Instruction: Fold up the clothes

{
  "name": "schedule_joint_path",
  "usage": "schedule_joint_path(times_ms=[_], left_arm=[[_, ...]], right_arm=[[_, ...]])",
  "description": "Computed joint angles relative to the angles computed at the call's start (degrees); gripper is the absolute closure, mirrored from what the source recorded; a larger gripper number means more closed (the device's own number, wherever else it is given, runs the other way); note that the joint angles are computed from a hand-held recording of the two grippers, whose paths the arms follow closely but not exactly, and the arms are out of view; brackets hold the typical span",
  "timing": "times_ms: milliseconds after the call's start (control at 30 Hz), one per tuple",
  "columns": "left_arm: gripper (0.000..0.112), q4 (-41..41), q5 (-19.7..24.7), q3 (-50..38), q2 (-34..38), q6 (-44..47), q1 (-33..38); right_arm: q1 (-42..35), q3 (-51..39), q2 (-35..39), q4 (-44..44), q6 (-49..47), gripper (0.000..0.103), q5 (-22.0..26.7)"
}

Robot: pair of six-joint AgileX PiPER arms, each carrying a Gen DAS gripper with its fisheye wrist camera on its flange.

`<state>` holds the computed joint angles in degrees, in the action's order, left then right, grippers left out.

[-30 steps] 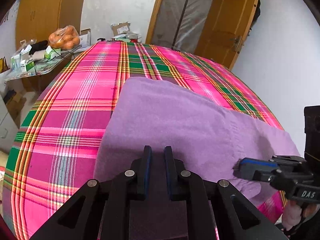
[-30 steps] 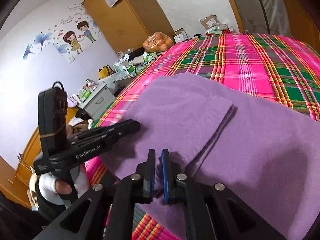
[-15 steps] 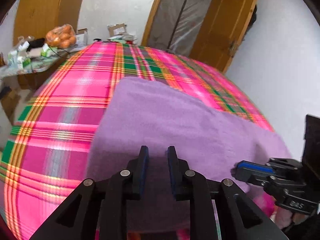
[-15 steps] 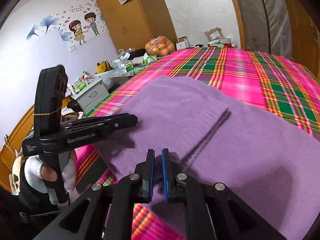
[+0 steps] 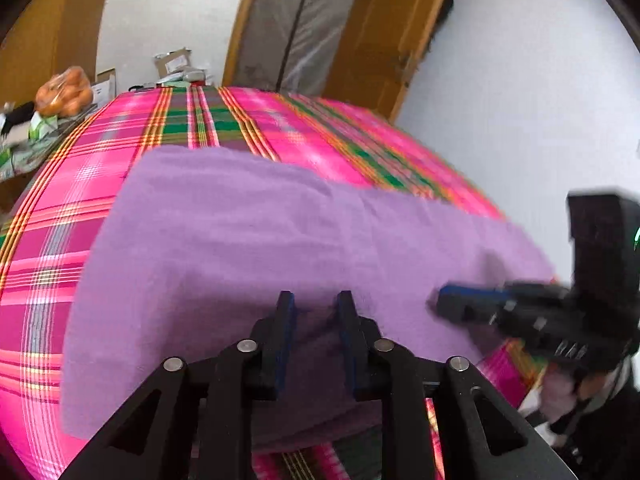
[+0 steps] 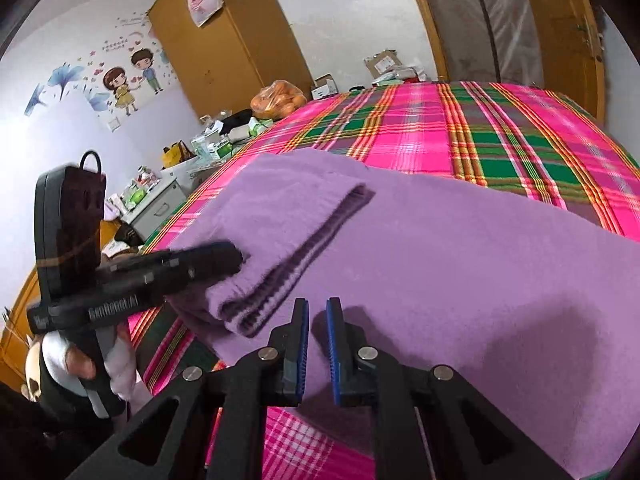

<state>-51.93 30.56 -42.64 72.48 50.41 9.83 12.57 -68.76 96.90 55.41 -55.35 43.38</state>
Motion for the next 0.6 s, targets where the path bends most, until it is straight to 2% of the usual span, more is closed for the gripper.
schedule_joint_path(times_ms=[33, 133, 200, 267, 300, 600], left_arm=[[0.089, 1.0, -0.9, 0.1, -0.4, -0.9, -0.7], [0.089, 1.2, 0.6, -1.2, 0.1, -2.5, -0.3], [0.089, -0.9, 1.7, -2.2, 0.2, -0.9, 0.4], [0.089, -1.8, 1.5, -2.8, 0.1, -0.1, 0.1], [0.089, -1.9, 1.6, -3.3, 0.5, 0.0, -0.2], [0.089, -1.1, 0.1, -4.9, 3.7, -2.0, -3.1]], right_arm=[[-0.4, -0.1, 0.2, 0.2, 0.3, 0.093, 0.1], [-3.0, 0.0, 0.0, 1.5, 0.4, 0.093, 0.3], [-5.4, 0.0, 0.0, 2.6, 0.5, 0.087, 0.5], [-8.6, 0.1, 0.2, 4.2, 1.2, 0.07, 0.6], [-10.4, 0.0, 0.4, 4.9, 1.6, 0.067, 0.9], [-28.4, -3.7, 2.1, 7.5, 7.1, 0.065, 2.3]])
